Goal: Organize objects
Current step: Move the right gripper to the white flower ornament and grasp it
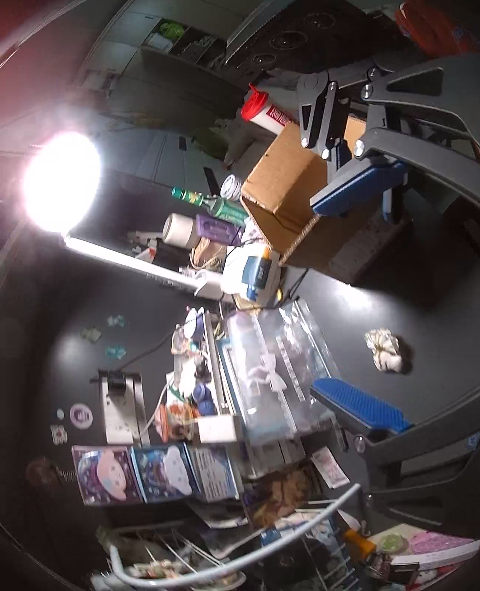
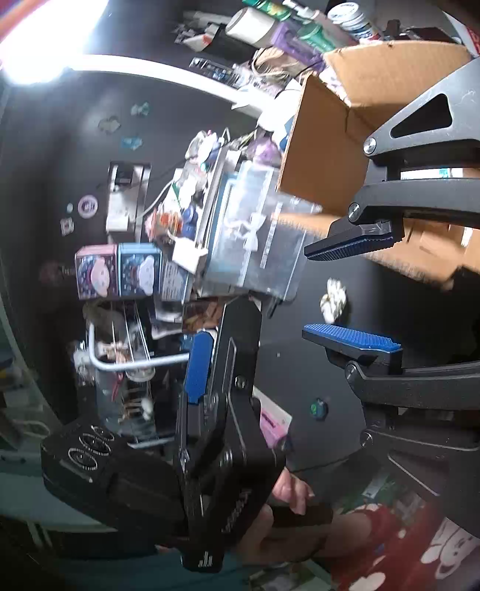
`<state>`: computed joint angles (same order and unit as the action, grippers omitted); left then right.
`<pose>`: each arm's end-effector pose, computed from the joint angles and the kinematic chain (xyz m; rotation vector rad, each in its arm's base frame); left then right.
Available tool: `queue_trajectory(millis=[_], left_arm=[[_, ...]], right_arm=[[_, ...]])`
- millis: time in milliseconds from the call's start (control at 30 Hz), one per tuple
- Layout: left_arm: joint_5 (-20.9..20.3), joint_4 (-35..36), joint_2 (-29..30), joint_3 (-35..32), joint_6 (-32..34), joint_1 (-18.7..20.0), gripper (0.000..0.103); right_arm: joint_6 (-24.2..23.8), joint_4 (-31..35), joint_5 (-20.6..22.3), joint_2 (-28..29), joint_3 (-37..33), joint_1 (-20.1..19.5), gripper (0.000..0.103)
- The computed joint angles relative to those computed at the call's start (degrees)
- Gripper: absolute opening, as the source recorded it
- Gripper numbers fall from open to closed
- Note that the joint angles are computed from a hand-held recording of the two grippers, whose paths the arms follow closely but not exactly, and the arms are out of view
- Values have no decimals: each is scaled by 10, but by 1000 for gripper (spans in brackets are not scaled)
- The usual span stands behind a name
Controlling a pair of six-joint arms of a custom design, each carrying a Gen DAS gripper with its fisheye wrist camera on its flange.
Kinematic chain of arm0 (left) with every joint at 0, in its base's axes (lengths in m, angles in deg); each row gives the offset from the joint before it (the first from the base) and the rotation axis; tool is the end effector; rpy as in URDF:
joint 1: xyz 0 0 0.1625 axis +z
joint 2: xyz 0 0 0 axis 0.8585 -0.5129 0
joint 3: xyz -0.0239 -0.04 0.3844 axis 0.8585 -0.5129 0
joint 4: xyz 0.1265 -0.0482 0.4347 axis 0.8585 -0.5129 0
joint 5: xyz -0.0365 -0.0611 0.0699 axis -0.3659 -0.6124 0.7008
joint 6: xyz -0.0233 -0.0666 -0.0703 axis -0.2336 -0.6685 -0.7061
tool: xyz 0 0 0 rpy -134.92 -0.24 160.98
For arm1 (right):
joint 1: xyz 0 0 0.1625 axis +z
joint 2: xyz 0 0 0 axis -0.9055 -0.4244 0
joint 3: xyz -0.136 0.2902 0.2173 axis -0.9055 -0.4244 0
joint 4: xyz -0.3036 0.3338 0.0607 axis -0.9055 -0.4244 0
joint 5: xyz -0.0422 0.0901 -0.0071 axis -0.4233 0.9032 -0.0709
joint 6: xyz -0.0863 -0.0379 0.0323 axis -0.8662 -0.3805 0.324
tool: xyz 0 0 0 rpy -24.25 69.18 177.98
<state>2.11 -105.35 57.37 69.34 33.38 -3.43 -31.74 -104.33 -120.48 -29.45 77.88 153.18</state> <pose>-0.3493 -0.7805 0.0386 1.3995 2.5792 -0.6202 0.0941 -0.6452 0.2451 0.7840 -2.3034 0.9876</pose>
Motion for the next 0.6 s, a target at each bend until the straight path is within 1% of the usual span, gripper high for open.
queue_trajectory(millis=[133, 200, 267, 333, 400, 433, 467, 500, 567, 600], left_arm=[[17, -47, -33, 51, -7, 25, 89], [13, -64, -45, 71, -8, 39, 89], [10, -81, -53, 88, -9, 52, 89], [19, -100, -57, 104, -10, 62, 89], [28, -111, -57, 111, -15, 70, 89], [30, -112, -55, 113, -18, 74, 89], [30, -112, -55, 115, -21, 77, 89], [30, -110, -54, 116, -24, 81, 89], [30, -103, -51, 117, -30, 86, 89], [31, -101, -49, 116, -32, 87, 89]], right_arm=[[-11, 38, 2, 51, -28, 16, 32], [-9, 64, -1, 73, -43, 17, 33], [9, 110, -8, 103, -70, 12, 33], [25, 126, -28, 131, -95, 6, 33], [32, 99, -62, 163, -117, 2, 33], [32, 69, -87, 184, -129, -1, 33], [30, 46, -102, 196, -136, -2, 36], [25, 13, -124, 215, -149, -5, 47], [17, -27, -151, 240, -170, -9, 60], [13, -40, -165, 253, -183, -11, 60]])
